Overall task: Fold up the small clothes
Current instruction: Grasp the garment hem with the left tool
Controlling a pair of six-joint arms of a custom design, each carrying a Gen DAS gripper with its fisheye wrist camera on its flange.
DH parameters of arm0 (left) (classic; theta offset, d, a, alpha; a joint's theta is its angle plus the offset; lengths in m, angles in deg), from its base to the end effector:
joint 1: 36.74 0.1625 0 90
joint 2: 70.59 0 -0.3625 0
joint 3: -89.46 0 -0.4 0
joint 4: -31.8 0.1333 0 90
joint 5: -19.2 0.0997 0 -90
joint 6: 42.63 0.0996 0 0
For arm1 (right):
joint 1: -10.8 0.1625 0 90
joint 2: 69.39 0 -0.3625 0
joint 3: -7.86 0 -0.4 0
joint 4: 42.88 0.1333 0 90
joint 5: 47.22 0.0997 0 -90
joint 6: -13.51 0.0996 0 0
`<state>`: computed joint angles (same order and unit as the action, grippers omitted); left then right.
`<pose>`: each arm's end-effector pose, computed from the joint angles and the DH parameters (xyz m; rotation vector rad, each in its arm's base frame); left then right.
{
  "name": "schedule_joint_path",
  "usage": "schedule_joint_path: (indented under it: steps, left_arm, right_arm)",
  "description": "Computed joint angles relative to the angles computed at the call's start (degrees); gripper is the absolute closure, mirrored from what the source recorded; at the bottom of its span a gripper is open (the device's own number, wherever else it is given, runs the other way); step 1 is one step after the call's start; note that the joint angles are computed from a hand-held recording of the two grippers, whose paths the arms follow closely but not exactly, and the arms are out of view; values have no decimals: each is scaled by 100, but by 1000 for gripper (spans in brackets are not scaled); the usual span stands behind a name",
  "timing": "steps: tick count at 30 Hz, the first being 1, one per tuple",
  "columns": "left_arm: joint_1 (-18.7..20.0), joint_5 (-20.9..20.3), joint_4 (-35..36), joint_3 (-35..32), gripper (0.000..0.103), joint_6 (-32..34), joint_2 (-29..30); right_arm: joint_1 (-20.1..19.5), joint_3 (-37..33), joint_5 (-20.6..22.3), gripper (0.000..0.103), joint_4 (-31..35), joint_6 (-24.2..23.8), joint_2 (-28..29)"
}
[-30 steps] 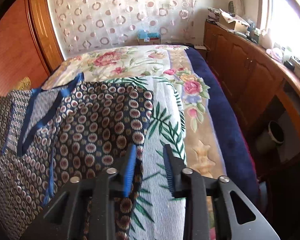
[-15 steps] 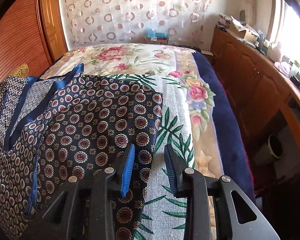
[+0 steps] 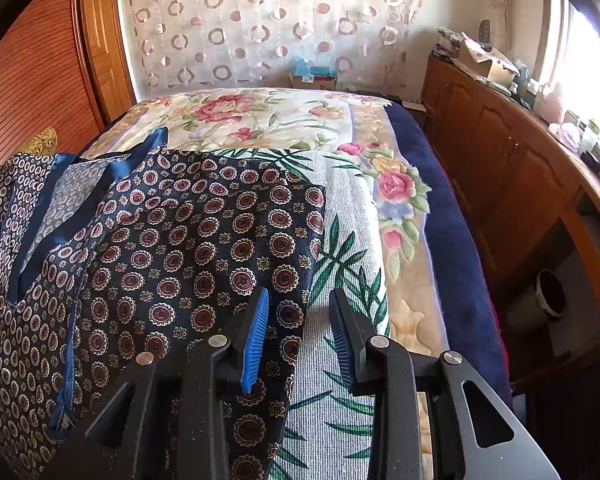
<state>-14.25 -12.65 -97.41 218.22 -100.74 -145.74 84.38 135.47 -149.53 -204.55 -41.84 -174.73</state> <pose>-0.2989 -0.3596 0.1152 0.3467 2.2607 -0.9967 -0.0093 -0.4279 0.3729 0.6793 -2.2749 0.7338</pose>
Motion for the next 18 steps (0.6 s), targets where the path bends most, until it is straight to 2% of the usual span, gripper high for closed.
schedule_joint_path:
  steps: [8, 12, 18]
  left_arm:
    - [312, -439, -416, -255, 54, 427, 445]
    - [415, -438, -50, -548, 54, 397, 673]
    - [484, -472, -8, -630, 54, 430, 732]
  right_arm:
    - [2, 1, -4, 70, -10, -1, 4]
    - [3, 2, -2, 70, -12, 3, 6]
    - [1, 0, -1, 70, -11, 3, 7]
